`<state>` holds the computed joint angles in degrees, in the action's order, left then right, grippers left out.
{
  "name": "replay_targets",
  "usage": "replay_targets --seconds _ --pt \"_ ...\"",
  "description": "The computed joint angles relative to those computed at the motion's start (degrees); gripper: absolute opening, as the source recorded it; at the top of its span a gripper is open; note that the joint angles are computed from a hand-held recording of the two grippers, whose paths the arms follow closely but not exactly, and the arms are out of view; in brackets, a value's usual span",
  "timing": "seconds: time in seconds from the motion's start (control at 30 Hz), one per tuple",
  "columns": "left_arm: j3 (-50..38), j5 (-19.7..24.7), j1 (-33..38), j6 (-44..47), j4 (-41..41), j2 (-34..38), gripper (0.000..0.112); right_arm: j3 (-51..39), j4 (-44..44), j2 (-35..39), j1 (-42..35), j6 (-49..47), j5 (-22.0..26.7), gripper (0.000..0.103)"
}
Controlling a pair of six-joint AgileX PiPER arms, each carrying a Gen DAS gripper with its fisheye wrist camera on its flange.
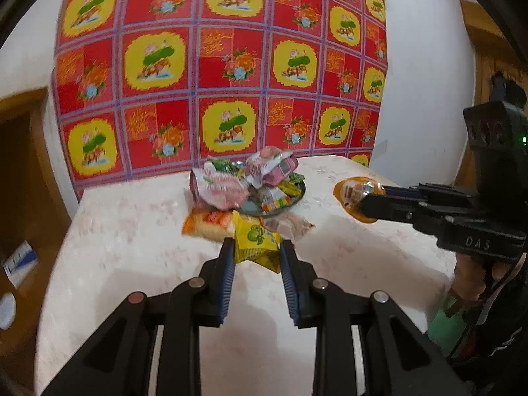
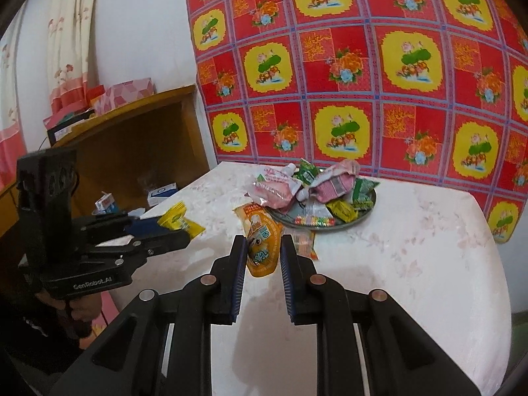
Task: Organize snacks
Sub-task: 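Lower the yellow candy and orange candy onto the plate and open both grippers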
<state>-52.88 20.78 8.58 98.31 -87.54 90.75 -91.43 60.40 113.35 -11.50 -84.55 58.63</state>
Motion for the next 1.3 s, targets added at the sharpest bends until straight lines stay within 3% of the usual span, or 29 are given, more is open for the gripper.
replay_targets --seconds 0.13,0.47,0.7,0.77,0.87,1.07,1.17,1.3 --pt "-6.6 -2.0 -0.7 -12.4 13.7 2.1 0.028 -2.5 -0.4 0.8 1.5 1.0 -1.0 0.022" --pt "-25.2 2.4 -1.4 -31.0 34.3 11.8 0.028 -14.3 -8.5 6.0 6.7 7.4 -3.6 0.022" --pt "-46.8 12.0 -3.4 -50.8 54.1 25.3 0.028 -27.4 -19.7 13.5 11.2 17.6 -5.8 0.022" --pt "-53.5 15.9 -4.0 -55.1 58.6 29.6 0.028 -34.6 -24.6 17.7 12.6 22.4 -4.0 0.022" --pt "-60.4 19.0 -4.3 -58.7 61.2 34.0 0.028 -43.7 -28.8 23.1 14.0 25.9 -0.3 0.022" --pt "-68.5 23.9 -2.8 -58.3 57.1 39.9 0.030 -52.4 -29.3 28.8 14.5 27.6 4.1 0.022" --pt "-69.5 24.3 -2.8 -58.7 57.1 40.9 0.046 -54.8 -29.7 30.5 14.5 28.3 4.7 0.022" --pt "-67.6 23.0 -2.4 -57.5 55.4 39.9 0.055 -60.6 -30.9 33.9 14.8 30.5 7.1 0.022"
